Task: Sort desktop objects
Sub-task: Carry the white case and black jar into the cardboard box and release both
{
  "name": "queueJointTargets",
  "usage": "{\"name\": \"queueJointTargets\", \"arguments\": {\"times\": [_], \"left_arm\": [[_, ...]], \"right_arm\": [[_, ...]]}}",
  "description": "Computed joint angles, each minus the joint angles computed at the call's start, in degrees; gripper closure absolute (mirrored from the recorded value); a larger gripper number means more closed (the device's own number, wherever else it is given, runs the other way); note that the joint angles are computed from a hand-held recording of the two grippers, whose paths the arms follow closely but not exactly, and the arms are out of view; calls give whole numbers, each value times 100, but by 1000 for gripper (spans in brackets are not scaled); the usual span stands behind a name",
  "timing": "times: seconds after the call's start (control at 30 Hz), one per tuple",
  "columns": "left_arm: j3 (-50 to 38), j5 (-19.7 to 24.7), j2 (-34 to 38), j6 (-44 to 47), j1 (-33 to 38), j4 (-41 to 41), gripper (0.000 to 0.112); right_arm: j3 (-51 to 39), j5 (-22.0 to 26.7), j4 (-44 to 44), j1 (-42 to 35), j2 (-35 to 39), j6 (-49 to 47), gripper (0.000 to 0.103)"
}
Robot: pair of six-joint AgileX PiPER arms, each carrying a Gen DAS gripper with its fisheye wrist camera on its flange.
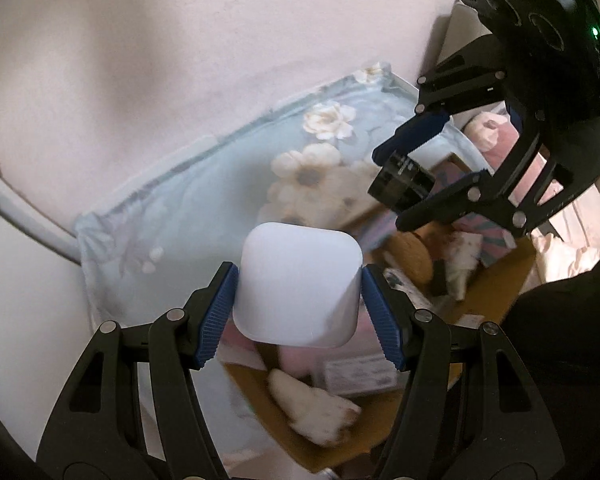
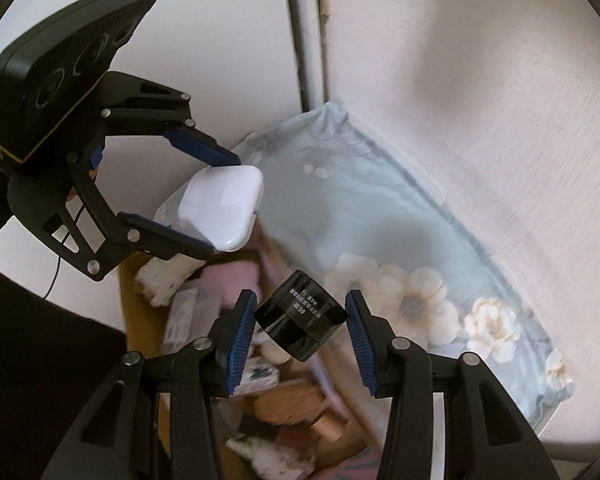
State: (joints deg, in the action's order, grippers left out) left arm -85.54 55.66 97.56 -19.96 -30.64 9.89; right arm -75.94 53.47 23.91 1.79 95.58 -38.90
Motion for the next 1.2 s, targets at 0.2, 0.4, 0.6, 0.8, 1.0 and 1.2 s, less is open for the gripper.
{"name": "queueJointTargets", "arguments": {"times": [0.2, 0.4, 0.6, 0.8, 1.0, 1.2], "left_arm": [[353, -49, -186, -529, -395, -6, 52], [685, -271, -142, -863, -505, -166, 52], [908, -408, -105, -1117, -603, -242, 52], [953, -475, -1, -1175, -618, -332, 52], [861, -454, 91, -1117, -588, -407, 52], [697, -364, 171, -1038, -550, -384, 52]], "right_arm": [[778, -140, -96, 203, -579, 215, 61], [1341, -271, -99, 280, -845, 367, 61], [1663, -383, -120, 313, -887, 491, 61], [1788, -451, -142, 297, -873, 502, 61], [1879, -473, -69, 230, -894, 462, 61], [1900, -502, -54, 185, -858, 480, 61]]}}
